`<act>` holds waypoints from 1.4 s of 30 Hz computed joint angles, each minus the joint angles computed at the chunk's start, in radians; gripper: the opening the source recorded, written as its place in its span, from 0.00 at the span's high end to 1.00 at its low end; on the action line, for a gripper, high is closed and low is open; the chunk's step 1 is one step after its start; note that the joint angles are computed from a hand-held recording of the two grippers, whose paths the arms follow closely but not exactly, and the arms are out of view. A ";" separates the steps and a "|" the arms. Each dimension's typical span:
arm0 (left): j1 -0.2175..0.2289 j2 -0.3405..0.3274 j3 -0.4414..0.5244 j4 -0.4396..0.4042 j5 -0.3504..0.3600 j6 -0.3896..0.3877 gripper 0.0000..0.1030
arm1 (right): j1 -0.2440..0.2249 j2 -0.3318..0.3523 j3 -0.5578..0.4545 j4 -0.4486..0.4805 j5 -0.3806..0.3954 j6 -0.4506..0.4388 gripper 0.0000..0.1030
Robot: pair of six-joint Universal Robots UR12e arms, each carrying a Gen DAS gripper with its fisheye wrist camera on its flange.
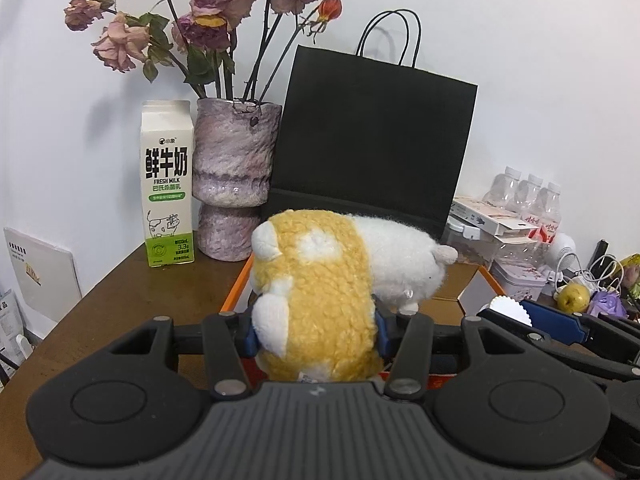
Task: Organize objects
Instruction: 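Carry the plush toy with the left gripper while the right gripper carries the bottle to the box, then open the left gripper over the box while the right gripper releases the bottle into it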
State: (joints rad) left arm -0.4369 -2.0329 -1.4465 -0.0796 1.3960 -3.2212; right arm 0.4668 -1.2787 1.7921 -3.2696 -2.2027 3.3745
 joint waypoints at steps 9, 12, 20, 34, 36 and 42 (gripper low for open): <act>-0.004 -0.043 0.061 -0.014 0.016 0.019 0.50 | -0.030 0.017 -0.020 0.011 0.013 -0.002 0.64; -0.006 -0.060 0.086 -0.023 0.021 0.023 0.50 | -0.042 0.023 -0.026 0.022 0.021 0.003 0.64; -0.014 -0.111 0.162 -0.061 0.045 0.035 0.50 | -0.068 0.039 -0.046 0.057 0.035 0.016 0.64; -0.020 -0.158 0.216 -0.043 0.070 0.040 0.00 | -0.097 0.055 -0.068 0.177 0.012 0.107 0.30; -0.022 -0.160 0.215 -0.025 0.095 0.038 0.00 | -0.095 0.056 -0.070 0.192 -0.016 0.122 0.08; -0.019 -0.163 0.227 -0.058 0.104 0.022 0.00 | -0.096 0.053 -0.074 0.225 -0.017 0.133 0.00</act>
State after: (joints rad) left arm -0.4562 -2.1958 -1.2196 -0.1376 1.5003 -3.1995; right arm 0.3705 -1.2261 1.7182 -3.0443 -2.2201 3.5078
